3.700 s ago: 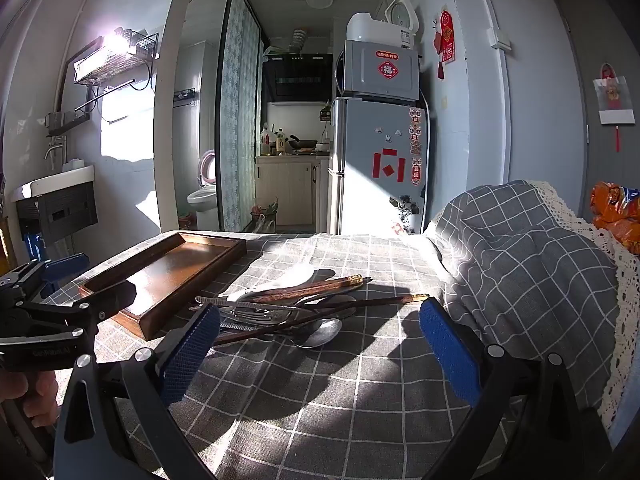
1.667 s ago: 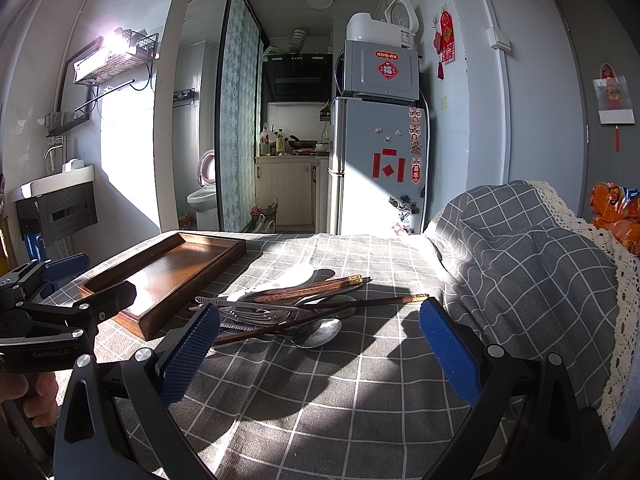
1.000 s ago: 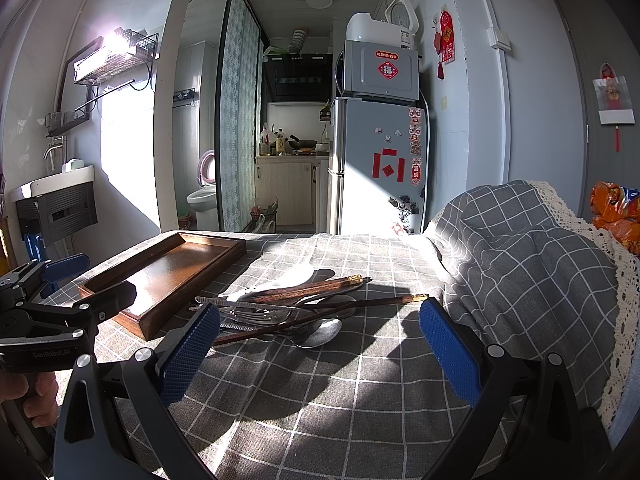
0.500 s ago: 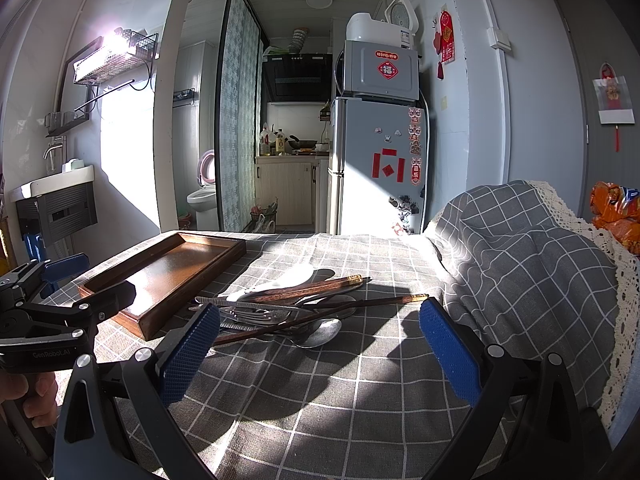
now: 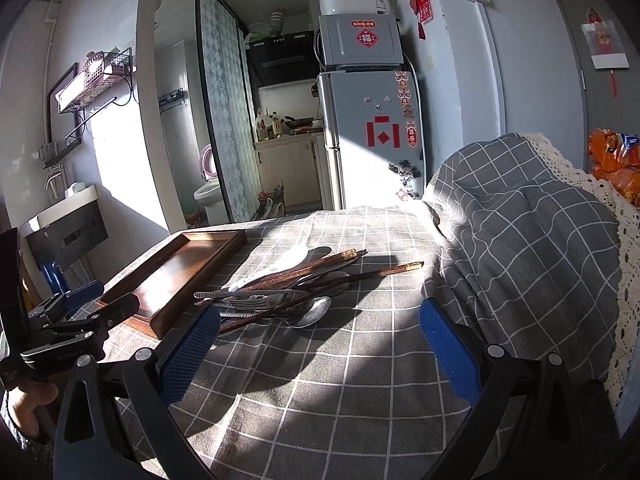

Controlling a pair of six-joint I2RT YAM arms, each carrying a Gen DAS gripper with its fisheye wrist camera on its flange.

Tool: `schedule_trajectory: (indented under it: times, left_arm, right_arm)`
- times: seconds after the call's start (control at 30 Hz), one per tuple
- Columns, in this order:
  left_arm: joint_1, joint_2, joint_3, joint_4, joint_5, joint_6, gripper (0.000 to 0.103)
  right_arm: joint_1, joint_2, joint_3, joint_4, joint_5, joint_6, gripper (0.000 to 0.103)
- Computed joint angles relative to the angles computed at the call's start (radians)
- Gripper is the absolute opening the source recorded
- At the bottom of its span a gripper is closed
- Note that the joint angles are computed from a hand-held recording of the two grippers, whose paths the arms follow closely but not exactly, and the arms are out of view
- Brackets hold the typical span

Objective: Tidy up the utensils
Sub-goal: 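Move the left tool to the pile and grasp a dark chopstick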

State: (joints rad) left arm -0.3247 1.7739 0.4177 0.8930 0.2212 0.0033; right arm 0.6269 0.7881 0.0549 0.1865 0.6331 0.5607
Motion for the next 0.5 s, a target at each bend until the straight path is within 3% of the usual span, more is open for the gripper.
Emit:
schedule_trajectory:
  times: [0.1,0.2,0.27,0.4,0.5]
  left_arm:
    - [0.036,0.004,0.048,-0.113,0.076,0.046,0.100]
    - [0.067,-0.005,0.082,-0.199,0.148,0.114,0.100]
    - [0.082,-0.019,0.105,-0.266,0.198,0.175,0.100]
    - [0.062,-0.026,0.137,-0.338,0.156,0.303,0.100]
    - [0.053,0.000,0.173,-0.373,0.165,0.350,0.100]
  right_arm:
    - [-0.152,-0.238,0.053,-0.293,-0.169,-0.042,0.100]
    - [-0.402,-0.331,0.084,-0.389,-0.458,-0.125,0.100]
    - [-0.548,-0.270,0.108,-0.361,-0.633,-0.156,0.100]
    - [-0.707,0.039,0.150,-0.146,-0.907,-0.146,0.100]
    - [-0.721,0.344,0.207,0.039,-0.994,-0.106,0.100]
